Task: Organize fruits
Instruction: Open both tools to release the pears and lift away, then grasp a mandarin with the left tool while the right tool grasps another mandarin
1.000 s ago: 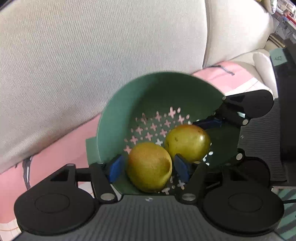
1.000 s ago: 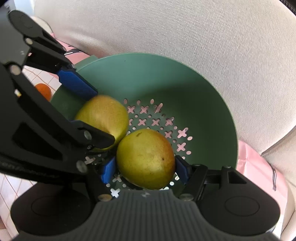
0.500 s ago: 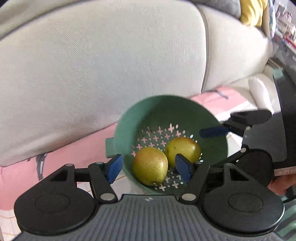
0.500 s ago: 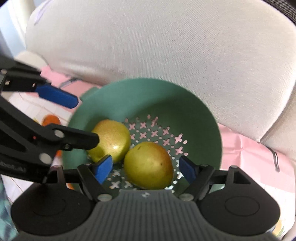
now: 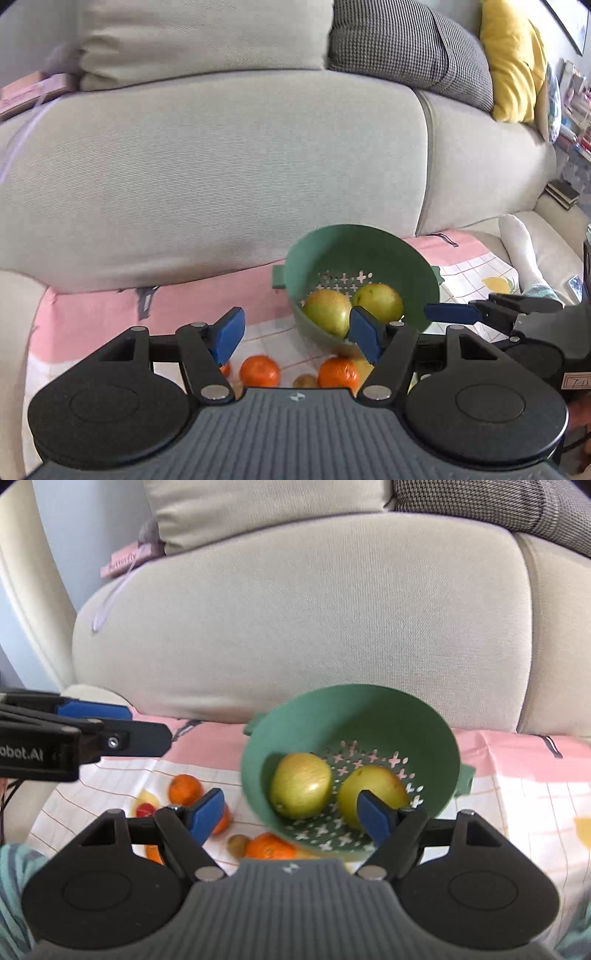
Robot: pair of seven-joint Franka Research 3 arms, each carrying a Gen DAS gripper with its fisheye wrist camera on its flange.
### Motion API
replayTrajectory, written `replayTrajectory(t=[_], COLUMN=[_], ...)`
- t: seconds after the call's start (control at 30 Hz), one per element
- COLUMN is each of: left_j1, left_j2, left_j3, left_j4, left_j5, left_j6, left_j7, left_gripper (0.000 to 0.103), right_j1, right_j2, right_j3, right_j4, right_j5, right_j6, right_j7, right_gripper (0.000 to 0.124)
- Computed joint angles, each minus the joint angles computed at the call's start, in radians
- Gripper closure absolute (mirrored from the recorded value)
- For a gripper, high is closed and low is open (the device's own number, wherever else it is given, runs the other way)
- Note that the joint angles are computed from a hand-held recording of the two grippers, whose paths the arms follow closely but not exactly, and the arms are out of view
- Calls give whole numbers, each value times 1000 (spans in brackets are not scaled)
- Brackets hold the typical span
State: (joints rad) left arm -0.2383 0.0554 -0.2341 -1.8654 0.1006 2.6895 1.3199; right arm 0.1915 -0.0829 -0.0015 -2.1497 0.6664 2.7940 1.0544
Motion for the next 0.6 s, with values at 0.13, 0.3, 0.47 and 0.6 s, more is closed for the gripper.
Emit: replayTrajectory(t=[0.13,0.3,0.47,0.6], left_j1=[4,8,2,5], left_j2=[-80,-168,-209,-211], left_j3=[10,25,35,32], left_j4=[-94,-205,-285,-321], left_j5=[56,35,16,26], left_j6=[8,24,47,60], left_j7=[-59,-61,-59,-76], left_gripper=[27,27,28,30], right_j1=[36,72,127,135], right_j2=[-59,-142,-158,-138], right_j3=[2,29,12,15], right_j4=[-66,-172,-227,-250], right_j5=[112,71,36,-10], right_j6=[35,141,209,259], right_j7=[-27,7,-1,6], right_gripper=[48,49,53,57])
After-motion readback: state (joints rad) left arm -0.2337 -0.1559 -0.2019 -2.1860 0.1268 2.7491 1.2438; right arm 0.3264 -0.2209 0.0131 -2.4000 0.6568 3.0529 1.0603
